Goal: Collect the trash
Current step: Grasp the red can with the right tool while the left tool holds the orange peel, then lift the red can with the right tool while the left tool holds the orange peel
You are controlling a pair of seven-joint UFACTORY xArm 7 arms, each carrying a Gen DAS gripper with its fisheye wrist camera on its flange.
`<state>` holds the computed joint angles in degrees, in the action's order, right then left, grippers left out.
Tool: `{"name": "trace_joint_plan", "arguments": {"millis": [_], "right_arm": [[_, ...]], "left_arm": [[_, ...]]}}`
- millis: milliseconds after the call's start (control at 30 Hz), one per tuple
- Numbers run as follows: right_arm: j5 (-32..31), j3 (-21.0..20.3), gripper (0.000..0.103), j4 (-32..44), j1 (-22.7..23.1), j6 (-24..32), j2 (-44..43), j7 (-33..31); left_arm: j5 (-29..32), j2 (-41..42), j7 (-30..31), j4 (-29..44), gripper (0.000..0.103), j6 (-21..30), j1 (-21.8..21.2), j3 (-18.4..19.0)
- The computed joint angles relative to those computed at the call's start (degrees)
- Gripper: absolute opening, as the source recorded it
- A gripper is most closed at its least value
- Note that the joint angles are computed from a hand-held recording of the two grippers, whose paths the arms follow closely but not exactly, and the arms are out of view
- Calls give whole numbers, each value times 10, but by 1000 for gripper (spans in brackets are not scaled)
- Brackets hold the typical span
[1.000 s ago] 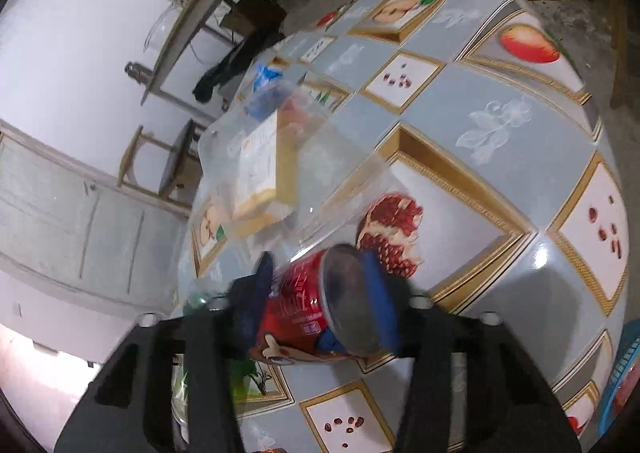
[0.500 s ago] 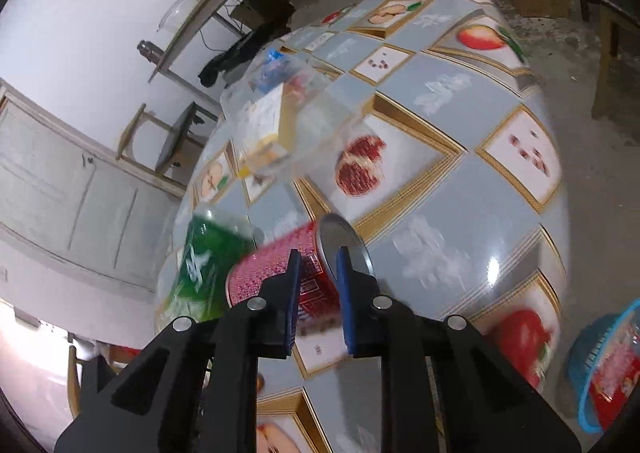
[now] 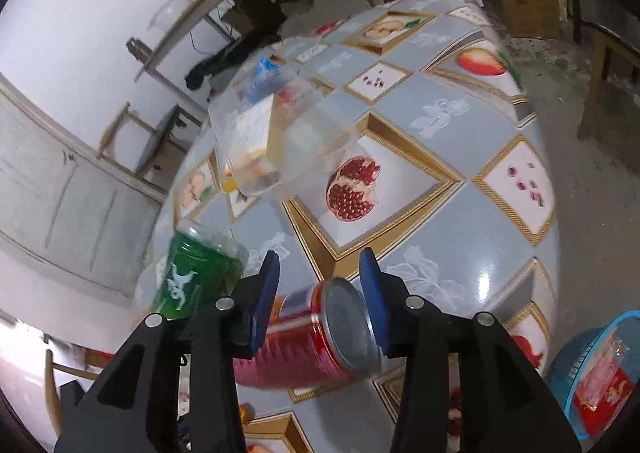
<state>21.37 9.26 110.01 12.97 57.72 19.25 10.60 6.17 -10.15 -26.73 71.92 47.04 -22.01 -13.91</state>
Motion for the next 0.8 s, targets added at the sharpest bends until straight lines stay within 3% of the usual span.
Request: {"name": "trace_joint_plan", "arguments": {"millis": [133,567,800], "right_arm": [[-10,2,41,-8,6,11,-4,-5],[9,-14,42,-149,-6,32,-125,-38],[52,-31,56,-221,-17,12,-191,-33]], "left_arm": [[0,-2,-1,-1,8,0,0,0],[-4,-2,-1,-3,8,-4,3,3],[-1,2,1,3,8,-2,1,1]]}}
